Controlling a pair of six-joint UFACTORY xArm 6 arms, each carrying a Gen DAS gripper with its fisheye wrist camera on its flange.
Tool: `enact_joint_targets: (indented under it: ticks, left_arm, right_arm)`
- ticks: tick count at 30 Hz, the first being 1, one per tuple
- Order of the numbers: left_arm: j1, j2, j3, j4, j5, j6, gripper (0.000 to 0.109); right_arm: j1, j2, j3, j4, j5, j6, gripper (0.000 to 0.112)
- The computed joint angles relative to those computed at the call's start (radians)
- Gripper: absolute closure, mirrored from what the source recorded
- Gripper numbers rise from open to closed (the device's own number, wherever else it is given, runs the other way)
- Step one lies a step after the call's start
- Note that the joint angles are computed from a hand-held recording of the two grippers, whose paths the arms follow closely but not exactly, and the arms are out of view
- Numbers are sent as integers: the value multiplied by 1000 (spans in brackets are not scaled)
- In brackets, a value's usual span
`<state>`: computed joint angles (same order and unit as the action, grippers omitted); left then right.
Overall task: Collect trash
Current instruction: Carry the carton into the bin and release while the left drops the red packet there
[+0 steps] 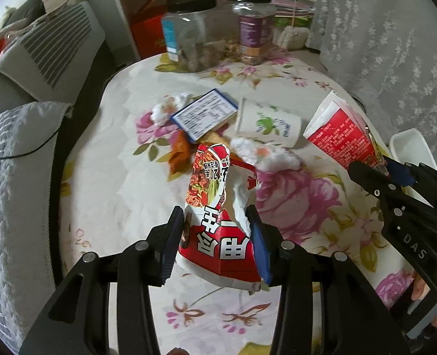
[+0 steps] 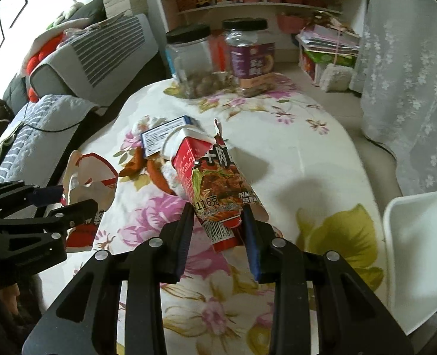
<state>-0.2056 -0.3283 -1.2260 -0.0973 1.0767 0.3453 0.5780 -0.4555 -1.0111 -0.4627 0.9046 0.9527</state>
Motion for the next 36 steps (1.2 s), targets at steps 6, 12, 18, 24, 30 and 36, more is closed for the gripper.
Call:
enact_joint_targets:
  ticks: [6,12,18,24,30,36]
  left_arm:
    - [-56,-1,1,5,-13,-24,65]
    - [-102,-9,7,5,-26,-44,65]
    - [-148,-9,8,7,-37,-69,65]
    - [-198,-8,7,12,-57,-99,65]
    - [-250,-14,14,21,-86,-129,65]
    - [-312,-31,32,32,-121,-152,65]
  right_arm:
    - [-10,-61,34,-29,36,26,82]
    - [-22,-115,65,-46,67,45,82]
    - [-34,-181,99,-62,106,58,81]
    - [-65,-258,142,-69,150,74,81]
    - [-86,-333,178,-106,212,109,81]
    - [-121,-411,214,-128,273,145,80]
